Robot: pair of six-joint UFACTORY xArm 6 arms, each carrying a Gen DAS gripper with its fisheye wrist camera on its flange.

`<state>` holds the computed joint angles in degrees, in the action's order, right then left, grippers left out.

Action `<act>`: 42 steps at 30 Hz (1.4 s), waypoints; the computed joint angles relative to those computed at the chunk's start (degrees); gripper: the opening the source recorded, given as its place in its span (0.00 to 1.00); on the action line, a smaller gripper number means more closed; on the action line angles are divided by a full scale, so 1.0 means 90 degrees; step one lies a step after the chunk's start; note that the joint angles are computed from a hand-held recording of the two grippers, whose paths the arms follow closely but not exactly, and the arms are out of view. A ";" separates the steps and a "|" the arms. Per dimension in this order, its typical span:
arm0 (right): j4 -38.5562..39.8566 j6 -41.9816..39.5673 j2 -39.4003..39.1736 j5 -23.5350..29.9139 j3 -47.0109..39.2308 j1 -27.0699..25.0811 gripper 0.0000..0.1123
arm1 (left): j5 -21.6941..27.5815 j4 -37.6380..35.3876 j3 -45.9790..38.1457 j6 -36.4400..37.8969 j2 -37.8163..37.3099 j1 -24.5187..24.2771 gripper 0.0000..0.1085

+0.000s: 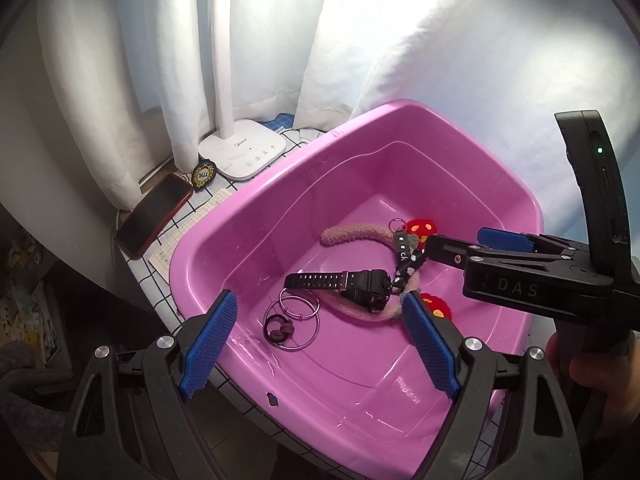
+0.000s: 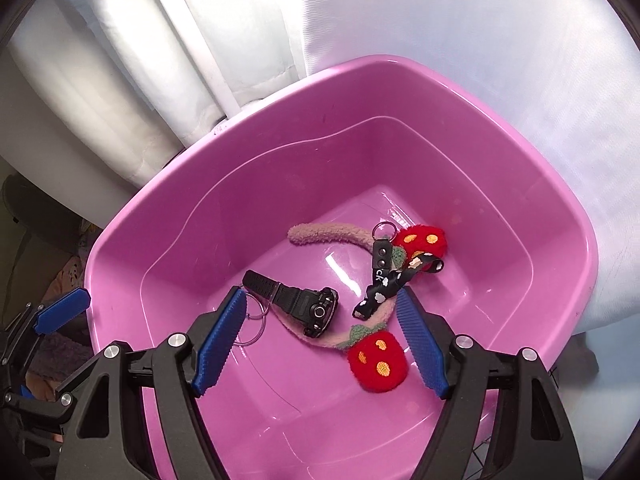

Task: Organize jewelry
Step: 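Withdraw both open grippers up out of the tub, then move the right gripper to the beige fluffy ball while the left gripper approaches the pearl claw clip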

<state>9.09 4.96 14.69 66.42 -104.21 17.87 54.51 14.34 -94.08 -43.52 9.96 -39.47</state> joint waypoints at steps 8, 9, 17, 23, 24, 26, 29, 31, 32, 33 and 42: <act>0.0058 -0.0050 -0.0794 -0.0444 0.0825 0.0037 0.66 | -0.0082 0.0460 0.0478 -0.0326 -0.0547 -0.0207 0.76; 0.0042 -0.0050 -0.0917 -0.0508 0.0944 0.0038 0.66 | -0.0078 0.0499 0.0511 -0.0369 -0.0595 -0.0241 0.76; 0.0122 -0.0209 -0.2202 -0.0911 0.2056 -0.0116 0.66 | -0.0085 0.0864 0.0653 -0.0733 -0.0914 -0.0658 0.79; 0.0352 -0.0332 -0.3502 -0.1078 0.3224 -0.0549 0.67 | -0.0018 0.1404 0.0617 -0.1105 -0.0985 -0.1166 0.83; 0.0358 -0.0339 -0.3742 -0.1101 0.3439 -0.0632 0.68 | -0.0018 0.1417 0.0621 -0.1143 -0.0995 -0.1238 0.83; 0.0289 -0.0322 -0.4258 -0.1109 0.3879 -0.0762 0.68 | -0.0018 0.1469 0.0641 -0.1265 -0.1023 -0.1394 0.84; 0.0307 -0.0349 -0.5099 -0.1108 0.4588 -0.1021 0.68 | -0.0019 0.1651 0.0709 -0.1528 -0.1071 -0.1646 0.86; 0.0325 -0.0364 -0.5738 -0.1021 0.5068 -0.1260 0.69 | 0.0012 0.1706 0.0689 -0.1637 -0.1047 -0.1820 0.87; 0.0313 -0.0349 -0.6054 -0.0966 0.5307 -0.1376 0.71 | 0.0047 0.1733 0.0674 -0.1681 -0.1024 -0.1912 0.88; 0.0300 -0.0348 -0.6384 -0.0886 0.5550 -0.1522 0.71 | 0.0068 0.1752 0.0668 -0.1723 -0.1007 -0.2002 0.88; 0.0867 -0.1322 -0.9029 0.0330 0.7342 -0.3814 0.72 | -0.0006 0.1723 0.0760 -0.2179 -0.0743 -0.2736 0.89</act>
<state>16.89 -6.94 -66.57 69.39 -38.13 -16.46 54.46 29.85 -87.24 -63.13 3.28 -64.09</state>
